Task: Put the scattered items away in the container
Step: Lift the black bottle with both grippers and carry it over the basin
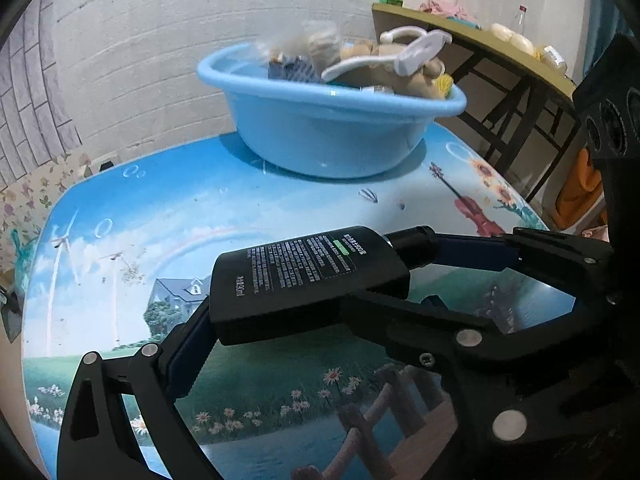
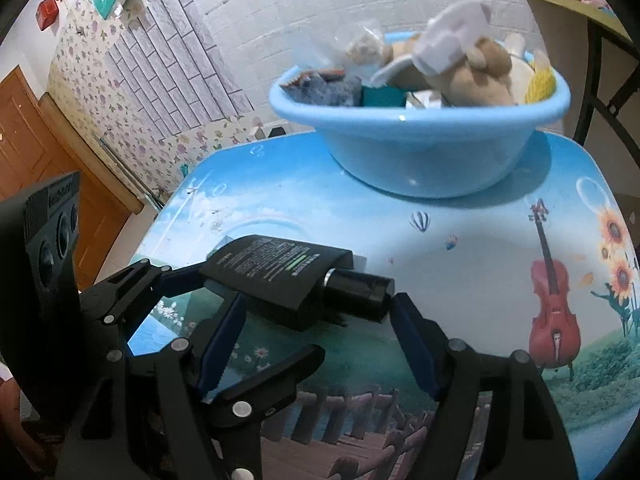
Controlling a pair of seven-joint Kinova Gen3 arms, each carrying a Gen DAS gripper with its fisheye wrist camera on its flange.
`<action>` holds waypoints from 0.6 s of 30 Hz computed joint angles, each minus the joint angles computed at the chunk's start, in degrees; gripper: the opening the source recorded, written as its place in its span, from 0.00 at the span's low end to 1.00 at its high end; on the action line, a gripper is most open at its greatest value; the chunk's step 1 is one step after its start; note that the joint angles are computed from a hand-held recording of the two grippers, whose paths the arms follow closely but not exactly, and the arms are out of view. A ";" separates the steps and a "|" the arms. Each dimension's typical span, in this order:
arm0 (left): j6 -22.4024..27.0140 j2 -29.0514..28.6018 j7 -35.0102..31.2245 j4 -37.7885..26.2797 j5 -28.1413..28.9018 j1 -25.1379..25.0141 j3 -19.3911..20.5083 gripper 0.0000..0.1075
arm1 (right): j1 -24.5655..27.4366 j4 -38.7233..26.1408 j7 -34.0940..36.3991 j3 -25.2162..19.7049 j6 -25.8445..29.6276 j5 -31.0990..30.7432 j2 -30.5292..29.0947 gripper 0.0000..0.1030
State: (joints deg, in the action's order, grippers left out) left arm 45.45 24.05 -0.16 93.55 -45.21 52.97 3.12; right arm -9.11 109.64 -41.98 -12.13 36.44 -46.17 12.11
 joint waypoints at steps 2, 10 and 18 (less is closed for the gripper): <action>0.71 0.06 -0.08 -0.32 -0.05 0.21 0.08 0.91 | 0.25 0.23 0.55 -0.04 0.15 -0.49 -0.53 0.73; 2.73 1.78 0.29 -2.45 3.61 -0.30 0.39 0.91 | 0.88 0.25 0.97 0.69 2.43 -0.75 0.33 0.73; 6.20 3.97 -0.60 -4.62 2.48 1.78 -0.73 0.83 | -0.03 -0.30 -3.06 0.94 2.05 1.58 1.73 0.73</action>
